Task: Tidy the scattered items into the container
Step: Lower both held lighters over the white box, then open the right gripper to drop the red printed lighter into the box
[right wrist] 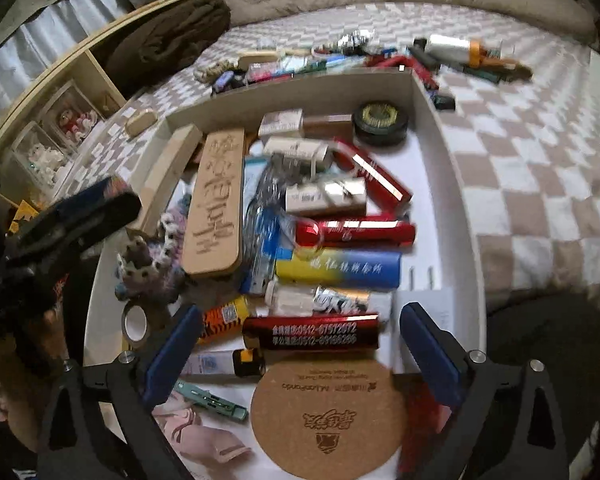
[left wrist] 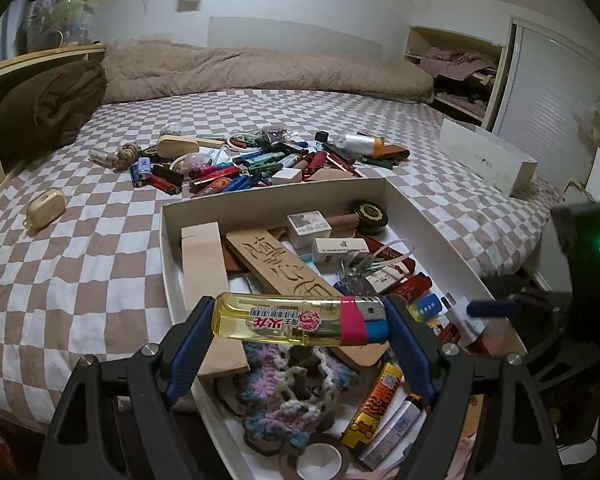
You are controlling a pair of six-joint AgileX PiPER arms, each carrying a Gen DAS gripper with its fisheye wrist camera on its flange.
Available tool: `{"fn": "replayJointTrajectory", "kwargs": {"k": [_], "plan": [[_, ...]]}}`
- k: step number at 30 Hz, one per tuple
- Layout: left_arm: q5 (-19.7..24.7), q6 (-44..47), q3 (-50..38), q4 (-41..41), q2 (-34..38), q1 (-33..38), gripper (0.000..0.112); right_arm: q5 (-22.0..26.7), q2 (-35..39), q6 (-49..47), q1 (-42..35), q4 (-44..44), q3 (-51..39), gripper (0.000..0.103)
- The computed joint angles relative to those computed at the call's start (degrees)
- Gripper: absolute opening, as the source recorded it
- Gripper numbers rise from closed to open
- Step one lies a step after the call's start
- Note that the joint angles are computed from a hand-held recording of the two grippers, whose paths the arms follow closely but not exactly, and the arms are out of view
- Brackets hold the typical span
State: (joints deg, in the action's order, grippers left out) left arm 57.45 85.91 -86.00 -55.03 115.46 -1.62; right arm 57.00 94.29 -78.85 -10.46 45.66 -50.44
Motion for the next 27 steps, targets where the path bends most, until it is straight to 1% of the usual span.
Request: {"fn": "replayJointTrajectory", "kwargs": {"k": [7,11,15,16,18,21,27], "plan": [[2.3,0.9,1.7,1.1,-0.7,0.0,0.083,7.3,2.5,1.7,-2.4,1.3,-6.6,0.099],[3.7,3.6,4.0,1.4,-1.7,-0.5,0.083,8.0,3.6,2.1,-1.8,1.2,-9.7,0.099],[8.2,4.5,3.6,4.2,-1.2,-1.3,0.083,10.1,6.0,3.0,-1.2,-0.1,-14.3,0.099],[8.7,5.2,4.0,4.6,-1.4,-1.6,0.083,10.7,6.9,3.5,-1.1,-0.4,-15.6,0.099],[9.1,6.6,5.0,5.6,-2.1,-2.3,0.083,11.6,8.7,5.0,-0.6,-1.4,-18.7,0.099],[9.8,9.6,7.2,6.9,-3.6,-3.5,0.083,11.6,10.5,6.3,0.3,-2.6,-22.1,0.099],[9.8,16.3,11.0,9.3,-6.7,-6.4,0.083,12.4,12.9,5.5,1.9,-2.4,-26.9,0.099]]}}
